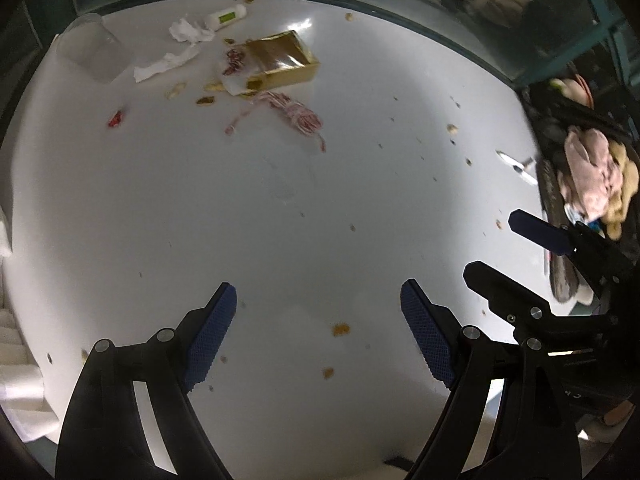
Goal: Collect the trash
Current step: 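Return both grippers from the bin to the table, then move the right gripper to the red-and-white string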
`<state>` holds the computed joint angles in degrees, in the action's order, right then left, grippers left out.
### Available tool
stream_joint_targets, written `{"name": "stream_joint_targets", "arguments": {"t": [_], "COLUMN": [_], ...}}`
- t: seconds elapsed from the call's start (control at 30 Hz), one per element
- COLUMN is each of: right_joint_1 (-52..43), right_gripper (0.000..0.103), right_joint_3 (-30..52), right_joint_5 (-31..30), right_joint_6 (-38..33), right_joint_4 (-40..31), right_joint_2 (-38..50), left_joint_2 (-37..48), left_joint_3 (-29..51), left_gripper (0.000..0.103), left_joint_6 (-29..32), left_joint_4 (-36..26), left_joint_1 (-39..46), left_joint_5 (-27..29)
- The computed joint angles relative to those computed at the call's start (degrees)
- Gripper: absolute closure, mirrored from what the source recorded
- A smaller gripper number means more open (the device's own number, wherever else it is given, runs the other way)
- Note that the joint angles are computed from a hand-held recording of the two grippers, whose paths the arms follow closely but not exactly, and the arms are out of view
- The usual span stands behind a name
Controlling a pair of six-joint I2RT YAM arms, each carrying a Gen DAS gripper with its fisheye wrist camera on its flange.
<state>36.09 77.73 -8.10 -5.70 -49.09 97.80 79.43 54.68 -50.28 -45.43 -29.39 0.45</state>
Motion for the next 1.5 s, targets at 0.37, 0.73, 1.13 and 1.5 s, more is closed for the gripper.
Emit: {"name": "stream_joint_targets", "arguments": {"t": [0.37,0.73,1.13,1.5], "right_joint_1": [-1.74,-1.31,0.27,1.85], "right_gripper": [0.033,0.033,0.033,0.033], "right_joint_3": [15.35,34.79,55.11,80.85], "right_joint_5": [-4.02,-6.57,-6.26,-3.67], "right_joint_6": [-3.53,-5.08,-4.88,-6.4], "right_joint_4": [-1.8,-7.75,-13.43,-24.48], "right_joint_2": [15.65,31.84,48.06,63.54], "left_joint_2": [8.4,15.64,25.32,28.6], "left_joint_3": [4.23,5.77,9.34,8.31], "left_gripper": [0.022,0.022,0.022,0.022], "left_joint_6": [6.94,10.88,17.79,19.58], "left_joint_4": [1.93,5.14,8.13,12.97], "left_joint_1": [10.61,18.56,25.04,29.6], "left_joint_5": [2.42,4.93,3.95,4.24]}}
